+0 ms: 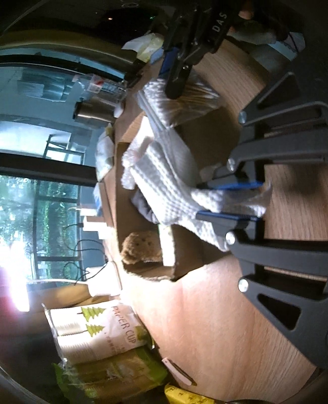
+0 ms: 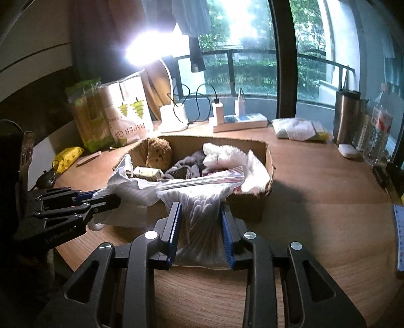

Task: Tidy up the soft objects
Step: 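Carry the white cloth and cotton-swab bag over the box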

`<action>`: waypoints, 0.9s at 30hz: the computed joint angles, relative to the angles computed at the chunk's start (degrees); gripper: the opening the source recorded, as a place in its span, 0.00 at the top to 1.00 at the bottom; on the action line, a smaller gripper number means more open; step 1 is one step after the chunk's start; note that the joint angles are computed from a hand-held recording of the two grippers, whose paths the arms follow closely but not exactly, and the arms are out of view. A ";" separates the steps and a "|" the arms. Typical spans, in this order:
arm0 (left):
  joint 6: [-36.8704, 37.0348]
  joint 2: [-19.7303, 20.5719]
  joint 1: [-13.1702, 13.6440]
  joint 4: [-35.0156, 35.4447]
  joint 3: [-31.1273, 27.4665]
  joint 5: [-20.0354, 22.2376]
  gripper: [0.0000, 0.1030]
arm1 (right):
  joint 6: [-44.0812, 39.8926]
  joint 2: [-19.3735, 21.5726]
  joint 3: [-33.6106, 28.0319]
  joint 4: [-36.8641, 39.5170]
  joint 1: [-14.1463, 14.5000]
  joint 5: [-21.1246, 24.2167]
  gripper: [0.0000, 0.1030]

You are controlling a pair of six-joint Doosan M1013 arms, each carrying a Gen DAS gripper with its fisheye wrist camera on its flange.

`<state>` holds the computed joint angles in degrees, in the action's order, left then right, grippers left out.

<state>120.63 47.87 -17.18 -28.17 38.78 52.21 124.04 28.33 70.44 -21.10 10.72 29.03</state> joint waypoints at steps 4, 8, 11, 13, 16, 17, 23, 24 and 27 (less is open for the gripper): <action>0.29 -0.21 0.15 -0.84 -0.41 -0.68 0.85 | 0.99 -0.26 -0.25 -1.43 -0.06 -0.49 0.69; 0.37 -0.22 0.20 -1.28 -1.12 -1.42 0.85 | 2.45 -0.53 -0.31 -3.06 -0.30 -0.91 0.69; 0.07 0.10 0.12 -0.92 -2.19 -1.50 0.85 | 3.51 -0.73 -0.16 -4.04 -0.63 -1.39 0.69; -0.22 0.38 0.02 -0.50 -3.00 -1.41 0.85 | 4.74 -0.82 -0.03 -4.90 -0.89 -1.78 0.69; -0.73 0.91 -0.02 -0.07 -4.33 -1.40 0.85 | 5.67 -0.80 -0.05 -4.99 -1.34 -2.29 0.69; -1.00 1.23 -0.02 0.12 -5.11 -1.38 0.85 | 5.82 -0.76 -0.13 -5.06 -1.43 -2.40 0.69; -2.14 3.08 -0.26 0.93 -9.14 -1.02 0.85 | 6.98 -0.41 -0.83 -5.92 -1.96 -3.51 0.69; -2.28 3.40 -0.34 1.06 -9.78 -0.87 0.85 | 7.20 -0.36 -0.92 -6.00 -2.08 -3.83 0.69; -2.96 5.03 -0.61 1.45 -12.98 0.26 0.85 | 6.74 -0.11 -1.30 -5.39 -2.49 -4.14 0.69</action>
